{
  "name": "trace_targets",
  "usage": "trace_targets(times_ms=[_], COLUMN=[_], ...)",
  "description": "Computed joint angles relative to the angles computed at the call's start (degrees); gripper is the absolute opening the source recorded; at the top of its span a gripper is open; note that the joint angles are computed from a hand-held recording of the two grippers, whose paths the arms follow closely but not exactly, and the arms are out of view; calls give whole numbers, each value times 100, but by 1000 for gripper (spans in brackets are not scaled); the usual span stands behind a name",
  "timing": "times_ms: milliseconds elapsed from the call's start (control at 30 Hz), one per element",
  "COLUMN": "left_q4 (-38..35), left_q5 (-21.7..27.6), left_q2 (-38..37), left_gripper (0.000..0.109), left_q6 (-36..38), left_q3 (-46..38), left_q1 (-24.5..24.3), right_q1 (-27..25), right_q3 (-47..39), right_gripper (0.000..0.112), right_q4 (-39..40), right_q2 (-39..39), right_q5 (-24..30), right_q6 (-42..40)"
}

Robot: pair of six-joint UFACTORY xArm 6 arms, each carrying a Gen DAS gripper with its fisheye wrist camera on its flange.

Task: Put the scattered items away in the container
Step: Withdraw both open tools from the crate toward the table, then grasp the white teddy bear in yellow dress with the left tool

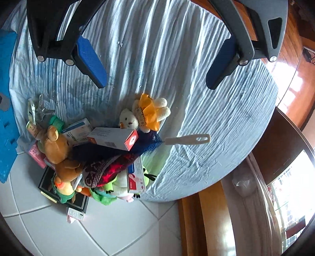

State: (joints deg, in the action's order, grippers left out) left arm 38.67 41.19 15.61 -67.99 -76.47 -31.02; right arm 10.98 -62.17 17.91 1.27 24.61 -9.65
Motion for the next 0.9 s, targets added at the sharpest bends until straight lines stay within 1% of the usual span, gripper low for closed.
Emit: trace_targets(times_ms=[67, 133, 267, 400, 567, 600, 633, 700, 733, 800, 833, 867, 900], left_q4=[-229, -399, -817, -1145, -1772, -1900, -2019, -2505, -2675, -2818, -2841, -2851, -2834], left_q5=[32, 8, 15, 135, 308, 336, 333, 96, -36, -238, -302, -369, -424], left_q2=[352, 679, 1401, 2154, 2965, 3086, 3142, 3053, 2943, 2679, 2563, 2444, 2339], left_gripper=[102, 102, 102, 102, 102, 99, 86, 71, 67, 62, 59, 58, 56], left_q6=[373, 721, 1633, 2565, 3370, 3523, 3640, 3940, 4011, 4092, 4110, 4111, 4081], left_q3=[-323, -636, -1417, -2323, -3327, -3473, -3527, -3336, -3160, -2770, -2603, -2428, -2271], left_q1=[80, 168, 343, 430, 557, 588, 623, 728, 772, 834, 859, 889, 925], right_q1=[39, 82, 144, 175, 228, 246, 270, 333, 380, 498, 566, 643, 720], right_q3=[-263, -483, -950, -1291, -1674, -1759, -1866, -2133, -2306, -2736, -2958, -3245, -3581], right_gripper=[96, 96, 96, 96, 96, 96, 96, 96, 96, 94, 89, 77, 73], right_q4=[-37, -162, -526, -787, -1052, -1056, -1069, -1108, -1121, -1172, -1230, -1278, -1294], right_q2=[306, 567, 1069, 1399, 1749, 1812, 1889, 2061, 2170, 2430, 2564, 2738, 2951], right_q5=[220, 312, 425, 570, 713, 744, 784, 892, 947, 1048, 1090, 1163, 1252], right_q6=[18, 130, 719, 1271, 1792, 1841, 1890, 1966, 1988, 2003, 2021, 2027, 2030])
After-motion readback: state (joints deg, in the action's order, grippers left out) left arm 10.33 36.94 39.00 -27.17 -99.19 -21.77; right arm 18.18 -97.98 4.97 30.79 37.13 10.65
